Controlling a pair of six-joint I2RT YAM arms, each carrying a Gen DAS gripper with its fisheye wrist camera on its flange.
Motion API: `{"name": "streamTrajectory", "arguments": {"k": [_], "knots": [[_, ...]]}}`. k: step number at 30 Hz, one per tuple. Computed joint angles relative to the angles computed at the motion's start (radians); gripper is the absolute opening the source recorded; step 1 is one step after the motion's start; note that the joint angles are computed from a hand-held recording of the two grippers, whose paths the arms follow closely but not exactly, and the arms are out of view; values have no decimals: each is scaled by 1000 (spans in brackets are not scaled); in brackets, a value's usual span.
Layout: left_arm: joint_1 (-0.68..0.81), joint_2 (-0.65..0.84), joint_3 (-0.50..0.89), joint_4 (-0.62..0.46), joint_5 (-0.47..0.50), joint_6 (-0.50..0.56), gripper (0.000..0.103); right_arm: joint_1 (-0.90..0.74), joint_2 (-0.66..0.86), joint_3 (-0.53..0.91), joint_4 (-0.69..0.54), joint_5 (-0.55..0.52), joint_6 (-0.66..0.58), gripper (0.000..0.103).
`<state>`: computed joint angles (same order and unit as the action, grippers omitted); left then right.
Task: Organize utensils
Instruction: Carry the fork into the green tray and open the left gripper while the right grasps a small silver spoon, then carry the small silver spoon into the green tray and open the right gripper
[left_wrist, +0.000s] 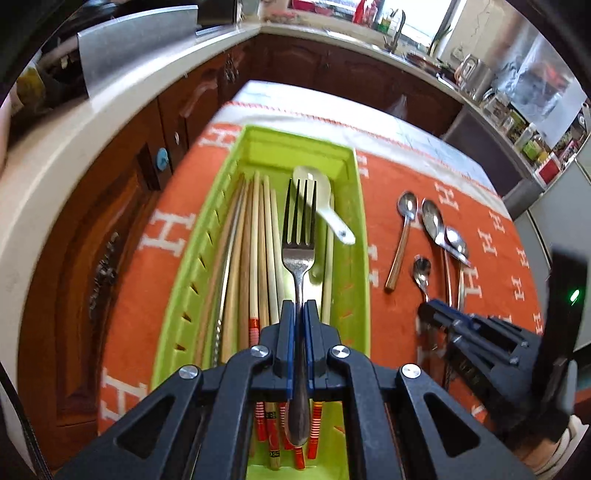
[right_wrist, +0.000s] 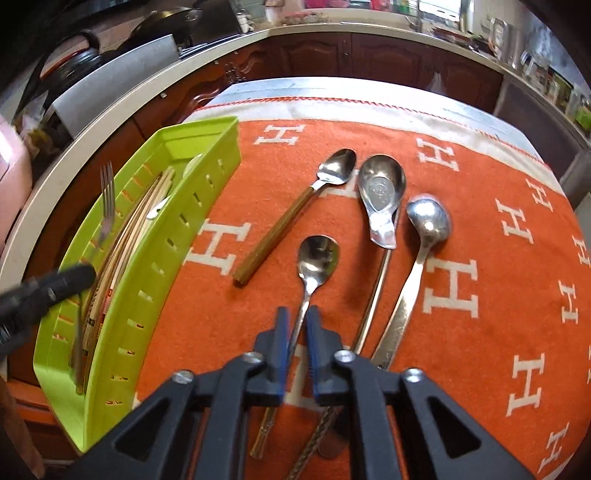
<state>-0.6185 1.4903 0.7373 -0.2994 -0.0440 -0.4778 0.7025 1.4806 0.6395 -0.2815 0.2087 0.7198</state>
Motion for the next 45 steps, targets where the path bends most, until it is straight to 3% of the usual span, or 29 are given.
{"name": "streamTrajectory", "arguments": {"k": [5, 8, 10, 16, 18, 22, 28, 35, 45], "knots": [[-1, 61, 0, 4, 49, 32, 3, -65, -38, -30, 27, -117, 21, 3], [-6, 58, -7, 4, 54, 40, 14, -67, -91, -66, 45, -159, 35, 3], [-7, 35, -17, 1, 43, 25, 30, -57, -142, -88, 57, -176, 45, 3], [20, -80, -49, -24, 2, -14, 37, -31, -247, -80, 66, -237, 32, 3], [20, -116, -54, -37, -27, -19, 37, -12, -228, -40, 75, -252, 21, 3], [23, -187, -63, -58, -84, -23, 50, 3, -155, 49, 88, -310, 28, 4], [45, -220, -71, -80, -143, -35, 50, -21, 6, 146, 143, -409, 143, 4], [99, -212, -101, -55, -104, -29, 50, -17, 104, 162, 153, -437, 232, 5], [59, -209, -86, -63, -123, -33, 51, 43, 7, 125, 100, -356, 167, 7]]}}
